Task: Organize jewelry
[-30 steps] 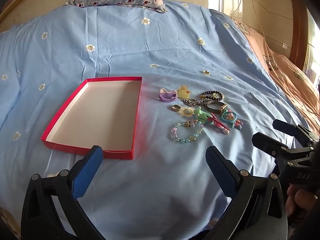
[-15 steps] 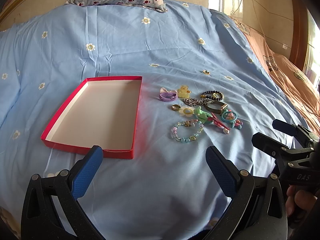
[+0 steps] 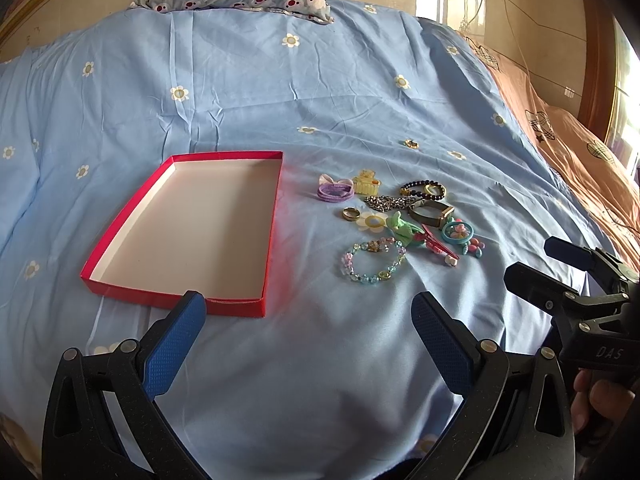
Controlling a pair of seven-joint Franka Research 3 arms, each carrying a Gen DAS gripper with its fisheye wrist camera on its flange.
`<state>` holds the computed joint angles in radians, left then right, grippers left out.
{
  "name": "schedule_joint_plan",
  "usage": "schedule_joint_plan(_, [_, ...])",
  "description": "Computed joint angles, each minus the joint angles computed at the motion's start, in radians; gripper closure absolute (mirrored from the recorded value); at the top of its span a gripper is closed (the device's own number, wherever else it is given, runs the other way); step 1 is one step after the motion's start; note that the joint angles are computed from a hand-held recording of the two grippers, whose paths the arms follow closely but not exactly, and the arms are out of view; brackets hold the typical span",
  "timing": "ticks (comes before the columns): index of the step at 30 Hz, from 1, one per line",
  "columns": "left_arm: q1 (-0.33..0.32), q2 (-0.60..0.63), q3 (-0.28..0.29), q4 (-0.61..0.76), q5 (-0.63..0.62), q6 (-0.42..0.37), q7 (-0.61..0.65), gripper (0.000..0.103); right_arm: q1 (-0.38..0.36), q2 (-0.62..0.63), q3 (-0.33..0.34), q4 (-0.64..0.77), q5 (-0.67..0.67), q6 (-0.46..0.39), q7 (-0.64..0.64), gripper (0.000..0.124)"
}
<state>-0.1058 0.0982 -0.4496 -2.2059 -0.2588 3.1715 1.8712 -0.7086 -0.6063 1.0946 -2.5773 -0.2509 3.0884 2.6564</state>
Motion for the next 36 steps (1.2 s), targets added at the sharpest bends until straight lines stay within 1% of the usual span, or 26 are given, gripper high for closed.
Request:
schedule_joint_plan(5, [-0.006,-0.001,0.004,-0.005,0.006,0.0,-0.008,0.0,0.008,0.016,-0.009,0.006,-0.008,-0.011,0.0,0.023])
schedule_joint_plan(8, [-0.005,-0.002,0.002,-0.007,0.004,-0.002,-0.007,0.0,-0.003,0.008,-0.003,0.003,-0.014,0.001,0.008,0.023])
schedule_joint_plan(9, [-0.006,-0.003,0.002,-0.008,0.003,-0.003,-0.008,0.0,0.004,0.007,-0.007,0.004,-0.011,-0.003,0.006,0.023])
schedule_joint_plan(12, [-0.009,0.008,0.007,0.005,0.008,-0.017,-0.012,0.0,0.007,0.007,-0.009,0.003,-0.012,-0.004,0.007,0.023])
schedule_joint_plan(14, [-0.001,0.014,-0.001,0.015,-0.004,-0.027,0.0,0.0,0.005,0.006,-0.008,0.001,-0.012,0.0,0.009,0.023])
schedule_joint_plan(16, [-0.009,0.016,0.006,0.017,0.001,-0.031,-0.005,0.0,0.004,0.005,-0.005,0.001,-0.011,-0.002,0.01,0.023])
schedule_joint_plan(21, [0.008,0.038,-0.015,0.052,-0.042,-0.07,0.042,0.0,0.022,0.029,-0.028,0.007,-0.008,-0.008,0.002,0.023])
schedule_joint_plan(23, [-0.006,0.05,-0.001,0.068,-0.033,-0.082,0.036,0.0,0.026,0.037,-0.036,0.009,-0.012,-0.01,0.003,0.023])
schedule_joint_plan(25, [-0.016,0.063,0.012,0.084,-0.015,-0.092,0.025,0.0,0.014,0.033,-0.032,0.009,-0.026,-0.016,0.002,0.023])
schedule_joint_plan(26, [0.001,0.074,-0.001,0.098,-0.03,-0.103,0.048,0.0,0.004,0.029,-0.026,0.007,-0.035,-0.016,0.002,0.023])
schedule_joint_plan(28, [0.0,0.091,0.0,0.12,-0.027,-0.125,0.049,0.0,-0.009,0.03,-0.021,0.006,-0.042,-0.008,0.003,0.023])
schedule_joint_plan(31, [-0.019,0.12,0.022,0.157,0.009,-0.157,0.025,0.0,-0.033,0.037,-0.012,0.004,-0.047,0.004,-0.005,0.024])
schedule_joint_plan(33, [-0.029,0.141,0.032,0.182,0.036,-0.179,0.008,0.002,-0.042,0.055,-0.013,0.006,-0.046,0.009,-0.014,0.024])
schedule_joint_plan(36, [-0.027,0.17,0.027,0.222,0.051,-0.216,0.008,0.005,-0.059,0.065,-0.01,0.005,-0.049,0.013,-0.028,0.024])
